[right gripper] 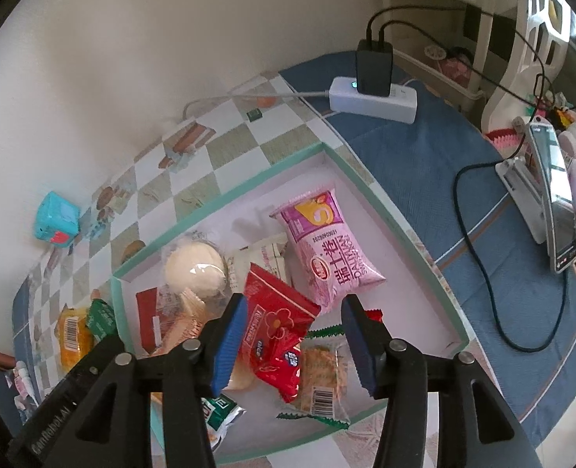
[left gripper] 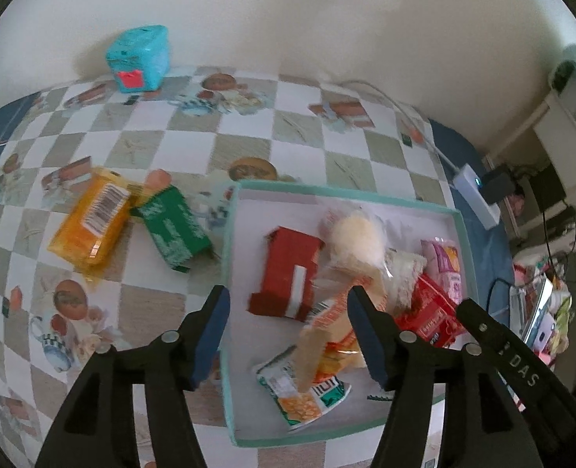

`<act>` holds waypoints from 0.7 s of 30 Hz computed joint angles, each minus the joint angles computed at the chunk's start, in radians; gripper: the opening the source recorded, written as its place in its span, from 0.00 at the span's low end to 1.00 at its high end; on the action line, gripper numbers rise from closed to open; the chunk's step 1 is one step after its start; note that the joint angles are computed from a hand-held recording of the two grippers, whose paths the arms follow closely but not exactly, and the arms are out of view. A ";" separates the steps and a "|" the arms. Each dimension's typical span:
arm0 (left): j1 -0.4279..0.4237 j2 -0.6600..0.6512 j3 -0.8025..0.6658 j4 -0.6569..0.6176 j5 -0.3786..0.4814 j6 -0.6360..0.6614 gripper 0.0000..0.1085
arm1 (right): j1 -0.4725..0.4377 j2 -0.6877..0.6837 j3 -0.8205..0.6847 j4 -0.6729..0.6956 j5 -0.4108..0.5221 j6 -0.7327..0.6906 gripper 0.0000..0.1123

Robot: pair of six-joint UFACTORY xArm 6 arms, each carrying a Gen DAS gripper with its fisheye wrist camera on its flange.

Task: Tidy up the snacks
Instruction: 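Withdraw both open grippers from the tray toward the yellow and green packs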

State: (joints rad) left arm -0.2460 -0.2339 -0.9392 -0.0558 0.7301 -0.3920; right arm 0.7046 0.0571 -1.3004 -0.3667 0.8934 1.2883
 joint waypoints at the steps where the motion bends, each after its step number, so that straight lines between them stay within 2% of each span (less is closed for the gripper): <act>1: 0.006 -0.004 -0.002 0.014 0.004 -0.015 0.66 | 0.003 0.000 -0.005 -0.008 0.005 0.001 0.49; 3: 0.021 -0.016 -0.003 0.055 0.017 -0.055 0.69 | 0.007 0.002 -0.014 -0.016 0.011 -0.001 0.50; 7: 0.060 -0.033 0.006 0.100 0.030 -0.106 0.71 | 0.017 0.020 -0.038 -0.019 0.023 -0.018 0.59; 10: 0.093 -0.038 0.018 0.109 0.036 -0.121 0.81 | 0.033 0.051 -0.078 -0.022 0.040 -0.042 0.64; 21: 0.218 -0.072 0.067 0.166 0.066 -0.182 0.85 | 0.088 0.136 -0.176 -0.037 0.018 -0.110 0.88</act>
State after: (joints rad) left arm -0.0282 -0.3055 -0.8726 0.1103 0.7958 -0.5741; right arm 0.7929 0.1936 -1.4764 -0.4034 0.9116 1.1785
